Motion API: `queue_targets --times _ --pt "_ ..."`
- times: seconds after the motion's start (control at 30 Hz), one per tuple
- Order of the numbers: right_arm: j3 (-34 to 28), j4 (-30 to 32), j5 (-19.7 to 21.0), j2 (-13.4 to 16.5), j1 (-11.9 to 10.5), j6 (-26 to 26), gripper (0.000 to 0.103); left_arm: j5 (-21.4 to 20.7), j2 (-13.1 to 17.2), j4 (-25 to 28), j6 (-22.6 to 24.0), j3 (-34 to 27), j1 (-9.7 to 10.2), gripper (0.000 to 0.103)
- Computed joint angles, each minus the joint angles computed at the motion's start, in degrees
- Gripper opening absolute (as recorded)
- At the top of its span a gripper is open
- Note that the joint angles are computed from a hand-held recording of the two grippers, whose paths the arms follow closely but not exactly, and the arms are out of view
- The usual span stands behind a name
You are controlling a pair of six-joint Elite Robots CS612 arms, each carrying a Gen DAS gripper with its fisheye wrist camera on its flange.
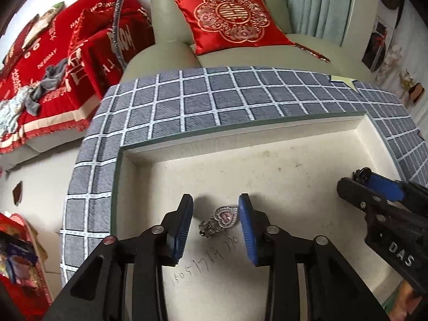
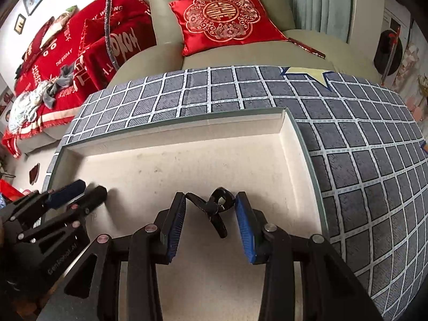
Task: Organize jewelry
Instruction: 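Carry the pendant in the left gripper into the tray while the right carries the claw clip there, then open both grippers to drop the pendant and claw clip into the tray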
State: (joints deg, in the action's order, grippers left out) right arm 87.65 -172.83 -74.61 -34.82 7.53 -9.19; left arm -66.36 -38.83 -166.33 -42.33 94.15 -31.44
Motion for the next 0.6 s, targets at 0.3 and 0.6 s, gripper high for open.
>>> queue_targets --times 0.3,0.6 --pt "3.06 -3.07 6.77 -2.31 -1.93 5.94 0.066 3.66 -1.89 -2.79 -1.79 2.88 -0.81 0.087" --pt "10.60 -9.93 9.62 -6.94 -3.03 6.68 0.084 5.00 -5.69 -11.72 -3.79 9.89 -2.89 0.103"
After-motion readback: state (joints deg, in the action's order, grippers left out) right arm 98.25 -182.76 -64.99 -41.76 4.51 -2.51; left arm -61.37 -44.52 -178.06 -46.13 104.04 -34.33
